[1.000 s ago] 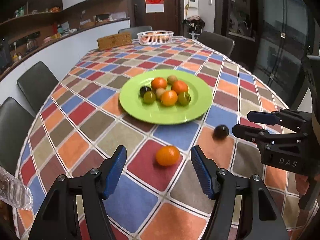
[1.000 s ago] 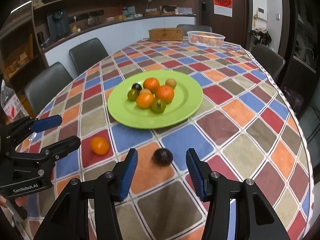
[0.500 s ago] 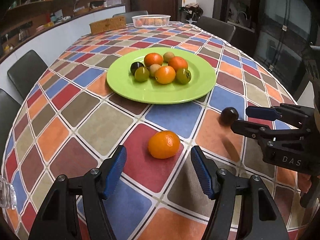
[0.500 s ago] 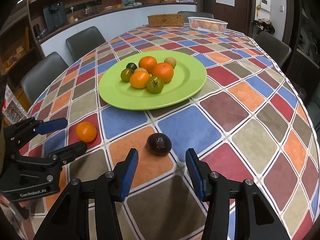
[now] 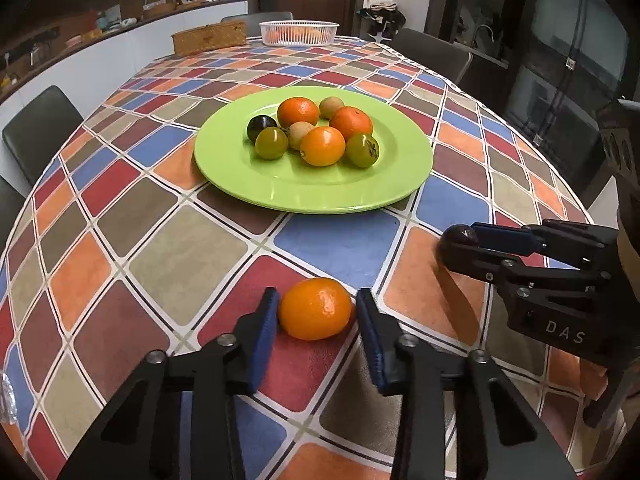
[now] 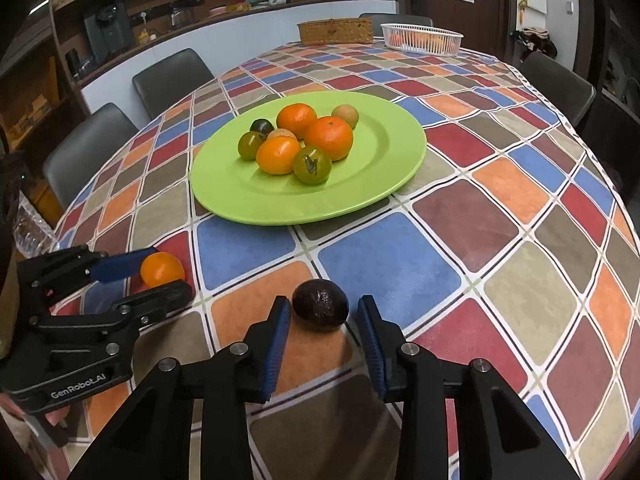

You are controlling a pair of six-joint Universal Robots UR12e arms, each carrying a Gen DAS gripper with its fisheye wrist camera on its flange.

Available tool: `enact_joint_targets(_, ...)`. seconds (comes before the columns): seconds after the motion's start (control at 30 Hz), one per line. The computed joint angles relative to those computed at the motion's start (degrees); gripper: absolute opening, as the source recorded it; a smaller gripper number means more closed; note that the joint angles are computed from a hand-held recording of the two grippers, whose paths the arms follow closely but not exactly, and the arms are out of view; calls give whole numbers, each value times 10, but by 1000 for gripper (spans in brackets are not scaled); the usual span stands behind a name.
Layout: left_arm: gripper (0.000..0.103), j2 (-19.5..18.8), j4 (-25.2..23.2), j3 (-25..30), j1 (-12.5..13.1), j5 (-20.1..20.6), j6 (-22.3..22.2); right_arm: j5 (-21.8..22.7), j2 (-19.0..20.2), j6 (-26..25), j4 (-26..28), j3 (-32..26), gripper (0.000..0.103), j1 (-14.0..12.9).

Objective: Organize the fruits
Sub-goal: 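Move both open tools back toward the last tangerine and dark plum, then grasp the tangerine with the left tool while the right tool grasps the dark plum, then carry the tangerine and dark plum onto the green plate and open both tools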

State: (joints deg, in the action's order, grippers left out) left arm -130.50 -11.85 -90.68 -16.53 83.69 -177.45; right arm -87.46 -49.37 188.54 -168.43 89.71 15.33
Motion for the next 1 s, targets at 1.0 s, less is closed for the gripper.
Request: enact_joint_targets(1.0,35,40,90,-39,-3,-14,-14,2,-36,-8,-89,36,30,5)
